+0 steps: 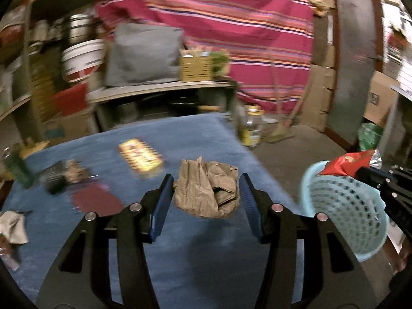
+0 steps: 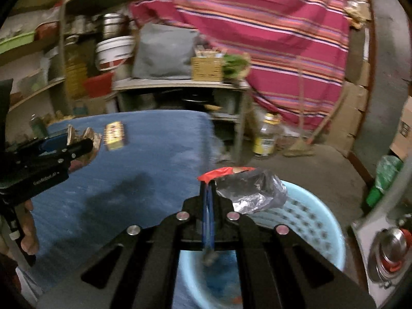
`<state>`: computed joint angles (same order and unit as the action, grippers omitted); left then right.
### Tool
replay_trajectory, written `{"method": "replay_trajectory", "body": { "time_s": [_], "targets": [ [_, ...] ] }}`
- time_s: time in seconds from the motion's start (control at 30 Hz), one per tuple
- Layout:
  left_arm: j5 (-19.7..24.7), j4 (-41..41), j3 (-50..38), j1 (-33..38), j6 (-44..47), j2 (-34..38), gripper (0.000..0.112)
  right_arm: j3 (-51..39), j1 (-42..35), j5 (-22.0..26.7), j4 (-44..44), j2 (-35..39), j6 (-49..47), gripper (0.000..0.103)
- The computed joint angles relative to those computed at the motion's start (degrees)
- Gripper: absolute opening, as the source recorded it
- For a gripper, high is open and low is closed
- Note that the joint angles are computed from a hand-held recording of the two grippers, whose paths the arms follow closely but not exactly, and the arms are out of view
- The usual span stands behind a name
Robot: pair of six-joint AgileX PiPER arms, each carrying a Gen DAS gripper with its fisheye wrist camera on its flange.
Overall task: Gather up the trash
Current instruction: 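Carry both items over the basket and open the left tool to drop the paper, then open the right tool to drop the red wrapper into the basket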
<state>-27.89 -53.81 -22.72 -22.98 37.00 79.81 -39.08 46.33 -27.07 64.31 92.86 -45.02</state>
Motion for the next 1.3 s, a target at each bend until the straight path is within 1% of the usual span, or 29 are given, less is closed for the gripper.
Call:
{"method": "replay_trajectory", "body": {
  "time_s": [0.03, 0.13, 0.27, 0.37, 0.43, 0.5, 0.57, 0.6, 0.63, 0.73, 0.8, 0.87, 1.0, 1.07, 1.1, 1.13, 1.17, 1.3],
  "targets": [
    [-1.33, -1.81, -1.38, -3.55, -0.02, 2.2, 0.051, 1.94, -1.4, 0.1, -1.95, -1.38, 2.01, 0.001],
    [-2.52, -3.93, -5.15, -9.61, -0.79, 7.22, 0.051, 7.21, -6.25, 0.59, -8.63, -4.8, 8.07, 0.001],
    [-4.06, -6.11, -9.64, -14.89, -0.35, 12.95, 0.051, 11.48, -12.49, 1.47, -18.12, -6.51, 16.37, 0.001],
    [-2.27, -4.02, -12.8, -16.06, -2.92, 16.15, 0.051, 13.17, -16.66, 2.07, -25.93, -5.99, 23.46, 0.001],
    [-0.83, -3.29, -14.45, -16.32, -4.0, 17.57, 0.052, 14.2, -17.85, 1.41, -28.99, -5.54, 26.56, 0.001],
    [-0.4, -3.78, -16.05, -16.88, -3.58, 18.87, 0.052, 14.62, -18.95, 1.3, -31.14, -5.43, 28.42, 0.001],
    [-0.67, -5.75, -17.88, -17.84, -1.42, 20.31, 0.052, 15.12, -19.8, 1.03, -33.22, -5.27, 30.22, 0.001],
    [-0.11, -6.38, -18.98, -17.74, -0.41, 20.96, 0.052, 15.14, -20.31, 1.15, -34.04, -5.26, 30.76, 0.001],
    [0.53, -7.31, -20.02, -17.89, 0.81, 21.5, 0.052, 15.21, -20.57, 1.16, -34.48, -5.26, 31.14, 0.001],
    [0.47, -8.56, -21.78, -18.65, 2.85, 22.39, 0.055, 15.14, -21.57, 1.46, -36.57, -5.12, 33.1, 0.001],
    [-0.06, -10.87, -22.77, -19.3, 5.9, 22.74, 0.059, 15.1, -21.91, 1.57, -36.87, -5.03, 33.29, 0.001],
    [-0.89, -12.35, -23.13, -19.74, 7.44, 22.86, 0.072, 14.72, -21.59, 1.74, -35.73, -4.8, 32.55, 0.001],
    [-0.72, -12.46, -21.77, -19.04, 7.67, 21.21, 0.08, 14.26, -21.31, 2.08, -34.98, -4.5, 32.08, 0.001],
    [-1.76, -13.77, -20.53, -18.92, 8.74, 20.04, 0.091, 13.66, -20.78, 2.41, -33.91, -4.05, 31.18, 0.001],
    [-2.64, -14.19, -19.72, -18.83, 9.05, 19.4, 0.093, 13.37, -20.39, 2.38, -33.26, -3.74, 30.71, 0.001],
    [-4.55, -14.61, -18.22, -19.01, 9.06, 18.51, 0.095, 12.95, -20.07, 2.36, -32.79, -3.21, 30.37, 0.001],
    [-5.55, -14.47, -16.83, -18.9, 8.81, 17.64, 0.096, 12.44, -19.49, 2.25, -32.06, -2.5, 30.05, 0.001],
    [-7.06, -16.04, -13.03, -17.45, 10.75, 14.67, 0.097, 10.45, -17.73, 1.98, -29.65, 0.02, 29.09, 0.001]
  ]
}}
